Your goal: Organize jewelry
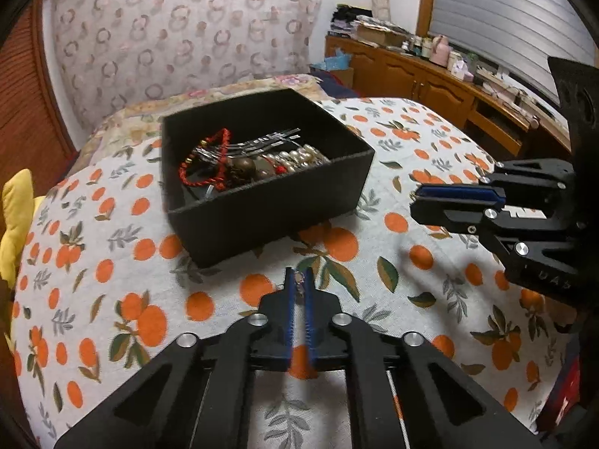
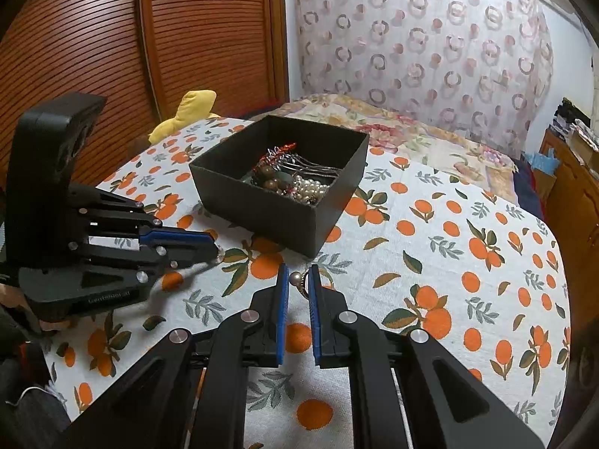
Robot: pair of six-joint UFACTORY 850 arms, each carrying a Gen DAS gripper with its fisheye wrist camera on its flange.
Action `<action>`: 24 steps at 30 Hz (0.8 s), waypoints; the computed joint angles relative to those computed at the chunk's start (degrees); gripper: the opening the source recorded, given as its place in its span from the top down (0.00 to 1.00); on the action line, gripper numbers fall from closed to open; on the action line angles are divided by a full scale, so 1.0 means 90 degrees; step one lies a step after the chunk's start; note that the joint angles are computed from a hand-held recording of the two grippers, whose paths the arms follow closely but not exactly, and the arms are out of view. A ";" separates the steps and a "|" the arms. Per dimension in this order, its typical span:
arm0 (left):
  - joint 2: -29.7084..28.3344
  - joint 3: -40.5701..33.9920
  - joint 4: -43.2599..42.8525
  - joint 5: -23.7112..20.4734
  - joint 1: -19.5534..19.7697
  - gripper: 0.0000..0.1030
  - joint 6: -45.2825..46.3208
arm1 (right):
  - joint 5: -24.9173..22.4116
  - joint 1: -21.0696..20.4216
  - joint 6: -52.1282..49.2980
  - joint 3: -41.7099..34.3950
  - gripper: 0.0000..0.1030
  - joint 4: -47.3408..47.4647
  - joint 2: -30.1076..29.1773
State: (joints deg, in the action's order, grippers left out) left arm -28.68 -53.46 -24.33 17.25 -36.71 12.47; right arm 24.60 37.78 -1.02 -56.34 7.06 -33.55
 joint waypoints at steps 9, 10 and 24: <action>0.0402 0.0310 0.0427 0.0283 0.0097 0.97 -0.0495 | 0.0080 0.0055 -0.0140 0.0037 0.89 0.0081 0.0099; 0.0452 0.0348 0.0522 0.0307 0.0116 0.97 -0.0590 | 0.0084 0.0055 -0.0147 0.0027 0.89 0.0089 0.0102; 0.0723 0.0176 0.0632 0.0529 0.0340 0.97 -0.0786 | 0.0212 -0.0131 0.0489 -0.0430 0.89 -0.0553 0.0026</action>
State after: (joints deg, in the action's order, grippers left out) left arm -22.17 -51.87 -18.64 22.02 -33.65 5.39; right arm 26.51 36.60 3.38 -60.21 2.09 -33.32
